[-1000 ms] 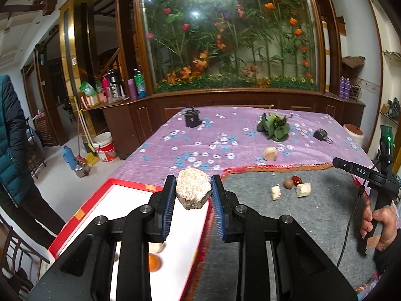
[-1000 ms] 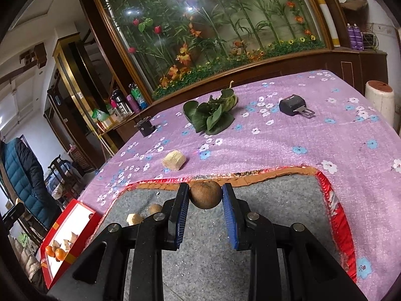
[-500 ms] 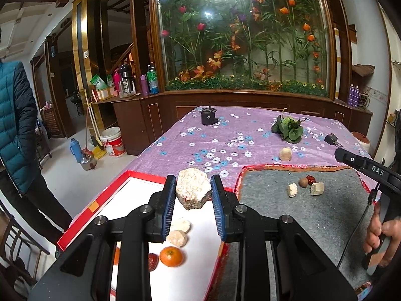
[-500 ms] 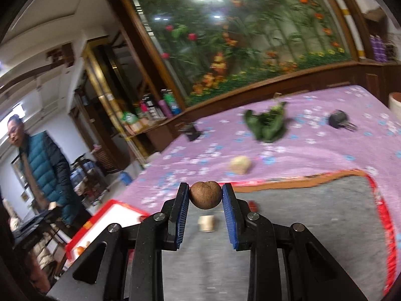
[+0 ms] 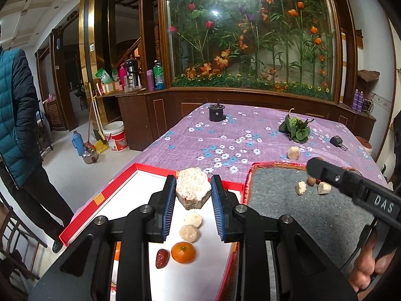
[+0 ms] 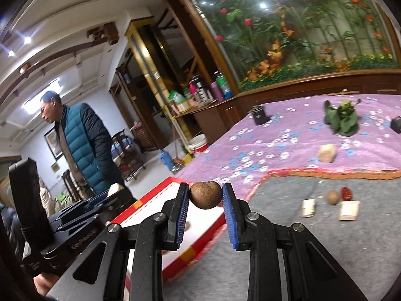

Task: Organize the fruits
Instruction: 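Carry the cake and nut into the white tray and open both tools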

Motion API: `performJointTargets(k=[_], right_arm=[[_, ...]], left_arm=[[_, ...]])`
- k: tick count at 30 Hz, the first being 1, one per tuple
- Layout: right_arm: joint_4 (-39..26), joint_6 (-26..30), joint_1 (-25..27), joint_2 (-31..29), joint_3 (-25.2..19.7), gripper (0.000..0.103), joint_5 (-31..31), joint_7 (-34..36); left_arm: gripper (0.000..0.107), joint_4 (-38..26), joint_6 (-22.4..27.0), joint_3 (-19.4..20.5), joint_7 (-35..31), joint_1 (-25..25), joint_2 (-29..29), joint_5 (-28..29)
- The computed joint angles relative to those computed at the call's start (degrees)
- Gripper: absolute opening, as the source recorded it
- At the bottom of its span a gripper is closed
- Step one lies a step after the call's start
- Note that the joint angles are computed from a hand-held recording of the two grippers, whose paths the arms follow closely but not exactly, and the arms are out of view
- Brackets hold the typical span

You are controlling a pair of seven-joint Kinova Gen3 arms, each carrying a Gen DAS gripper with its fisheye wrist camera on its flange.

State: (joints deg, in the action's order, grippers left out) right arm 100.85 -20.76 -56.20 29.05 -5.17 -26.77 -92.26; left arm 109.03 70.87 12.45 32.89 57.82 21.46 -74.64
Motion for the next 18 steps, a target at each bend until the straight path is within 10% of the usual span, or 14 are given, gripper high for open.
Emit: performJointTargets(k=[18], right_arm=[[-13.65, 14.74, -8.43, 7.36, 8.33, 0.027, 1.70, -0.23]], left_arm=[[0.026, 5.72, -4.24, 0.34, 5.01, -3.43, -1.57, 0.24]])
